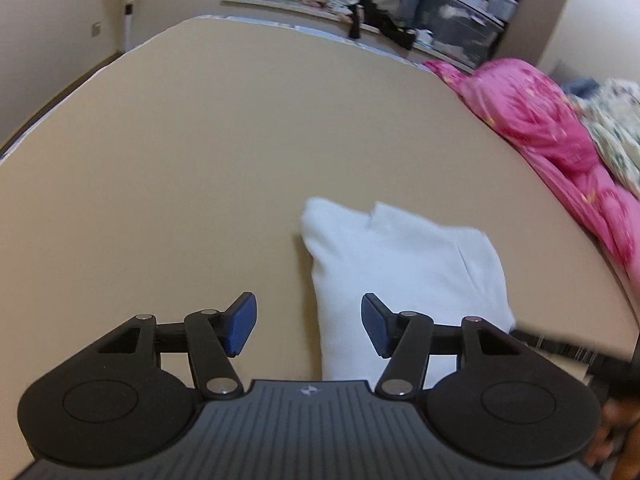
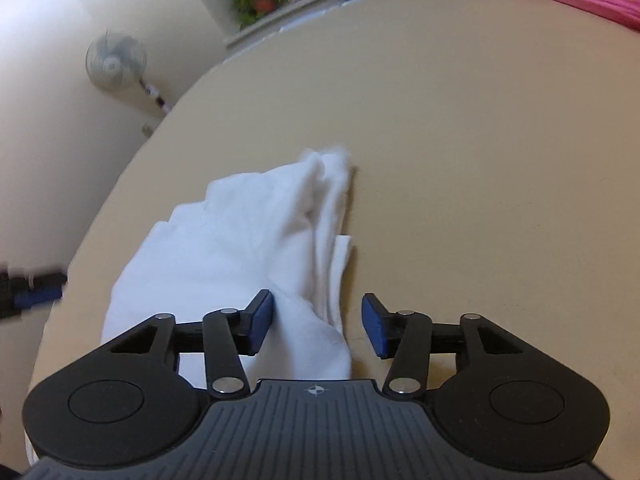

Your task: Fold small clothes

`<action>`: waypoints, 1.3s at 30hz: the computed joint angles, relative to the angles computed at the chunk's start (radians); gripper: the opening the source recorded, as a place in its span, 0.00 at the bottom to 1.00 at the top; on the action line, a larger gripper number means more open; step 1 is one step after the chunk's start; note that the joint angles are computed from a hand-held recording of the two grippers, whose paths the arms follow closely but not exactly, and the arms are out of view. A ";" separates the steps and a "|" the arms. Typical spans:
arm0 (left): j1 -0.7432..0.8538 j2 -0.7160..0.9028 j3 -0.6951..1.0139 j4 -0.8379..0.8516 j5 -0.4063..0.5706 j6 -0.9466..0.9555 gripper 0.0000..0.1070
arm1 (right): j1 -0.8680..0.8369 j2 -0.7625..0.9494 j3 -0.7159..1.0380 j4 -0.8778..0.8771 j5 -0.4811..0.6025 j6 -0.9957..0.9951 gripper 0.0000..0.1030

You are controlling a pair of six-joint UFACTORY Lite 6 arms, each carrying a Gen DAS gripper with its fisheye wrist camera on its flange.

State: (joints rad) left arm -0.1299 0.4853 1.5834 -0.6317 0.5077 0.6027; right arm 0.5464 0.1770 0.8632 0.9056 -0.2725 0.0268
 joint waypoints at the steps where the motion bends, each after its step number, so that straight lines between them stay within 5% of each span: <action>1: 0.001 -0.041 -0.072 -0.049 -0.013 0.064 0.59 | 0.020 -0.029 -0.023 -0.036 -0.039 0.023 0.50; 6: -0.049 -0.125 -0.369 -0.246 -0.179 0.380 0.59 | 0.080 -0.008 0.005 0.186 -0.003 -0.320 0.60; 8: -0.088 -0.088 -0.418 -0.131 -0.254 0.301 0.65 | 0.077 0.092 0.073 0.390 0.019 -0.519 0.63; 11: -0.129 -0.157 -0.486 0.138 -0.299 0.054 0.66 | 0.027 0.003 0.018 0.704 0.121 -0.756 0.64; 14: -0.153 -0.302 -0.581 0.439 -0.343 -0.164 0.66 | 0.127 -0.027 0.020 0.982 -0.028 -1.070 0.64; 17: -0.135 -0.450 -0.639 0.507 -0.309 -0.200 0.75 | 0.251 -0.052 0.038 1.205 -0.263 -1.344 0.66; 22: -0.071 -0.781 -0.815 0.417 -0.230 -0.118 0.87 | 0.437 -0.195 0.007 1.212 -0.503 -1.176 0.63; 25: -0.086 -0.948 -0.869 0.474 -0.141 -0.249 0.87 | 0.608 -0.242 0.015 1.138 -0.693 -1.006 0.68; 30: -0.257 -1.194 -0.968 0.800 -0.025 -0.680 0.88 | 0.869 -0.204 0.102 1.153 -0.985 -0.812 0.77; 34: -0.476 -1.299 -1.084 1.141 0.001 -1.098 0.88 | 0.905 -0.099 0.169 1.178 -0.973 -0.777 0.78; 39: -0.536 -1.187 -1.114 1.331 -0.077 -1.403 0.88 | 0.891 0.002 0.259 1.172 -0.998 -0.914 0.82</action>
State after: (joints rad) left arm -0.6656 -0.7018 0.4695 0.6994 0.4305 -0.8000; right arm 1.4371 0.1789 1.1224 2.0779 -1.2702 -0.8870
